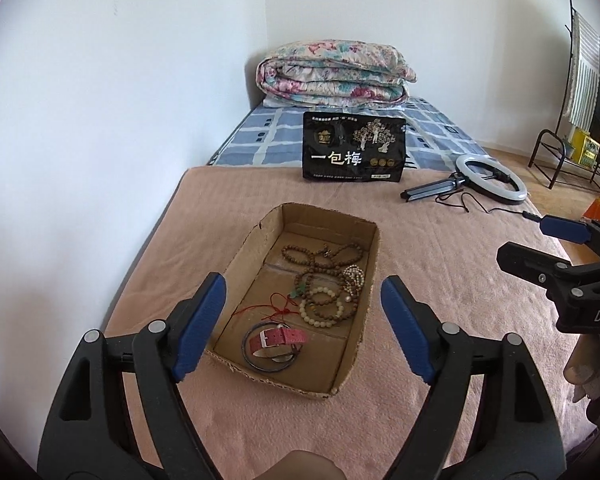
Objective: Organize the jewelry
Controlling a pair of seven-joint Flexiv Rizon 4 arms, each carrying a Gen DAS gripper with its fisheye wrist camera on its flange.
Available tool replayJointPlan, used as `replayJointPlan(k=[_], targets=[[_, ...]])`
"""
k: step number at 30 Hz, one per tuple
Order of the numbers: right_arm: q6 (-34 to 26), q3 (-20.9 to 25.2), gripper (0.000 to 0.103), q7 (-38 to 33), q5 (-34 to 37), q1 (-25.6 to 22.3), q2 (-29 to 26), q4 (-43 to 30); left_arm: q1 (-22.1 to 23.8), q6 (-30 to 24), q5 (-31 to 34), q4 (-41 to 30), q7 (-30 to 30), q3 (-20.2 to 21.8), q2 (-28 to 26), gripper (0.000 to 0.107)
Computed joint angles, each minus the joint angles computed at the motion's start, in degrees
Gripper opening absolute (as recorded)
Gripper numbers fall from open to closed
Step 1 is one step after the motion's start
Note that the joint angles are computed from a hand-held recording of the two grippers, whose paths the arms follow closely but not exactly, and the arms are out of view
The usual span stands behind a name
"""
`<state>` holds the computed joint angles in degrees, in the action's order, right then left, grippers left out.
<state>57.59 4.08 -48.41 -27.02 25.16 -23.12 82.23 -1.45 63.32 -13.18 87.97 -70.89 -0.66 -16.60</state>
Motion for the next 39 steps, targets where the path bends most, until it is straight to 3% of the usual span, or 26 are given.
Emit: replayJointPlan(k=[9, 20, 39], targets=[[1.94, -0.83, 0.103, 4.02, -6.46, -0.11, 5.29, 7.18, -1.67, 2.29, 1.31, 4.78, -0.04, 0.12, 4.35, 0.082], [3.39, -0.43, 0.103, 7.90, -12.53, -0.73, 7.41, 11.11, -2.47, 3.71, 1.93, 7.01, -1.25, 0.05, 6.23, 0.084], [4.11, 0.03, 0.103, 7.20, -12.86, -1.99, 7.61, 13.12, -3.04, 2.64, 5.80, 5.46, -4.00, 0.74, 5.19, 0.084]])
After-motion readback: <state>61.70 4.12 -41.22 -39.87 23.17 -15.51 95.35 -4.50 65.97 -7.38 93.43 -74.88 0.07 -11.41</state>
